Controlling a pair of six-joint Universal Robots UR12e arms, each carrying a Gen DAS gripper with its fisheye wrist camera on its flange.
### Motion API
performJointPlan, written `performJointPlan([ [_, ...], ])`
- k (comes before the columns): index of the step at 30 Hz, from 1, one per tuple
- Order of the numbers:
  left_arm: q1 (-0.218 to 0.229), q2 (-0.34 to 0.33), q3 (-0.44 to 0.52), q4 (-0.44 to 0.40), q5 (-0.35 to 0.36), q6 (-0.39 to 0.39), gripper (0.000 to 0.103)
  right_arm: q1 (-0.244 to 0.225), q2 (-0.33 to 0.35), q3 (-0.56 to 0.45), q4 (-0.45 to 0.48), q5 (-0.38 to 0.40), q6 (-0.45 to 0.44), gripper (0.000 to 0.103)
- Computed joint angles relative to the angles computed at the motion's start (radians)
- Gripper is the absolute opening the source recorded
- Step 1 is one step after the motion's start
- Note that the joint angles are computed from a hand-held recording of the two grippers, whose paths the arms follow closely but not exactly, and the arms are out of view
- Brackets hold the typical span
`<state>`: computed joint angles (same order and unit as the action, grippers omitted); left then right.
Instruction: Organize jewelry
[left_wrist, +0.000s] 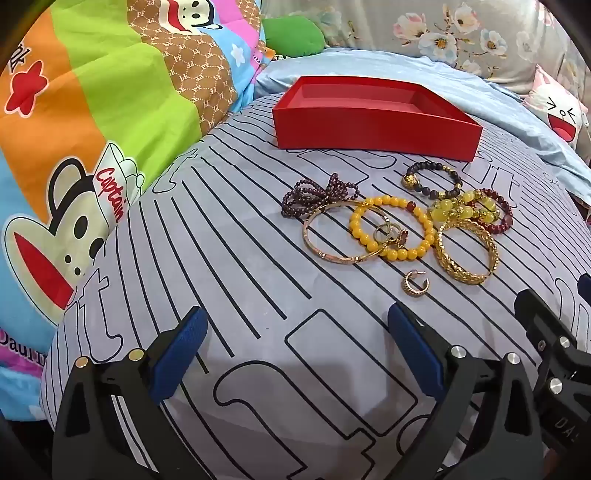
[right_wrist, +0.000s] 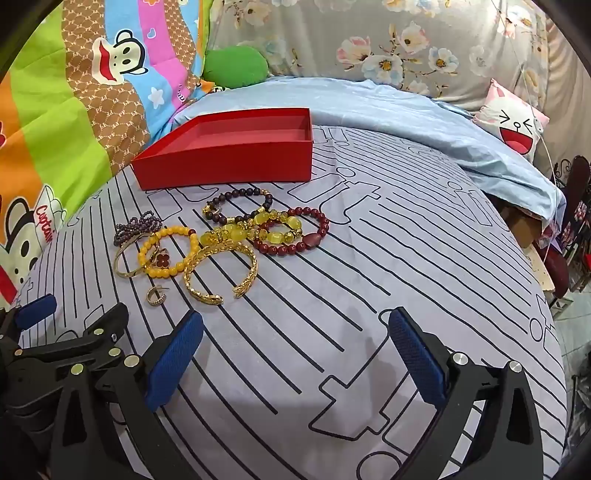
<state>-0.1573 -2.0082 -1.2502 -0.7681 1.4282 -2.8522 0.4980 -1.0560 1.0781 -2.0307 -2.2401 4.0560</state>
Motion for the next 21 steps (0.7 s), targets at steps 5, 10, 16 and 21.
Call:
performJointPlan([
  [5,0.002,0.002,-0.004,0.004,-0.001,-0.001,0.094,-0.001,-0.002,0.003,0.001,-0.001,-0.003,0.097],
  [10,0.0,0.0,0.006,-0.003,0.001,-0.001,0.094,0.002,0.003,-0.008,0.01,-0.009,-0.002,0.097],
  [16,0.005,0.004,0.006,0.0,-0.006,-0.003,0.094,0.002,0.02,-0.039,0.023,-0.014,-0.005,0.097],
  [21,-0.002,0.005,-0.004,0.018,0.008,-0.005,0.094,0.004,0.001,-0.003,-0.006,-0.017,-0.01,0.097],
])
